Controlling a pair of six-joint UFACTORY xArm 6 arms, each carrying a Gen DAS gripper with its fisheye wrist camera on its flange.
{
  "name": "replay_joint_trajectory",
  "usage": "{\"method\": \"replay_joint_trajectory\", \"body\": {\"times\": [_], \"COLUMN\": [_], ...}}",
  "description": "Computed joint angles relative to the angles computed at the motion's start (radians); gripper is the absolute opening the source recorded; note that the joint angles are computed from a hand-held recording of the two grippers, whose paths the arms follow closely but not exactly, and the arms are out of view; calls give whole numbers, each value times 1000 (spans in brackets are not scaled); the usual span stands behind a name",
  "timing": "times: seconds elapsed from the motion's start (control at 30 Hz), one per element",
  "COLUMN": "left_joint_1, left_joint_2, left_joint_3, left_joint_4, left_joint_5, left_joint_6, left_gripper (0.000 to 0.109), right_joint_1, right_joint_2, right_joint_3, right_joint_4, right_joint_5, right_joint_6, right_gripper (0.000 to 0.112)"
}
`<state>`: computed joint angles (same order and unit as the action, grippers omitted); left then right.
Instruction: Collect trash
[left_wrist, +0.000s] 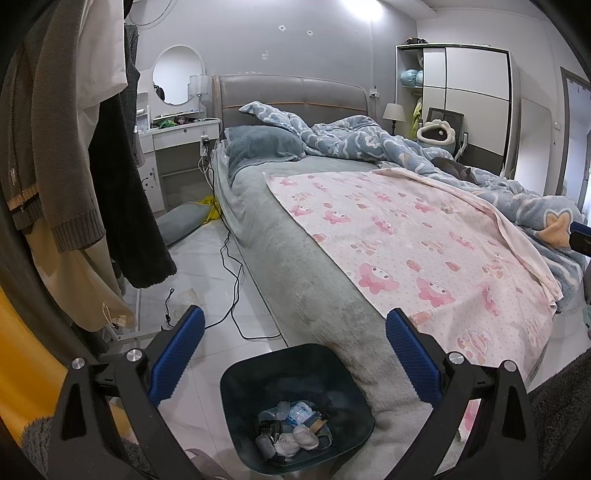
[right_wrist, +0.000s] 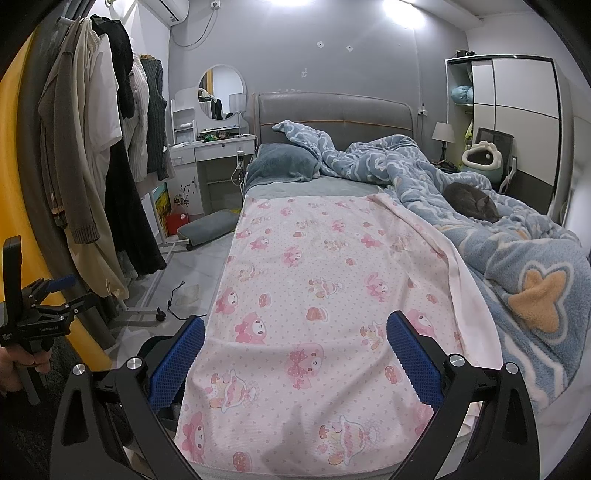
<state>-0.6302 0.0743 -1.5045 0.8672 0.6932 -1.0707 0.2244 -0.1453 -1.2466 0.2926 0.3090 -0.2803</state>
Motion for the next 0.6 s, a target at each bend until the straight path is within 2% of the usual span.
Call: {"method": "replay_joint_trajectory", "body": {"times": [0.6], "left_joint_1": [0], "left_joint_2": [2], "left_joint_3": [0], "left_joint_4": [-3], "left_joint_5": [-2], "left_joint_6": [0], "left_gripper": [100], "right_joint_1": [0], "right_joint_2": [1], "right_joint_3": [-2], "right_joint_4": [-3], "right_joint_5": [2], "right_joint_6": [4], "right_gripper": [100]}}
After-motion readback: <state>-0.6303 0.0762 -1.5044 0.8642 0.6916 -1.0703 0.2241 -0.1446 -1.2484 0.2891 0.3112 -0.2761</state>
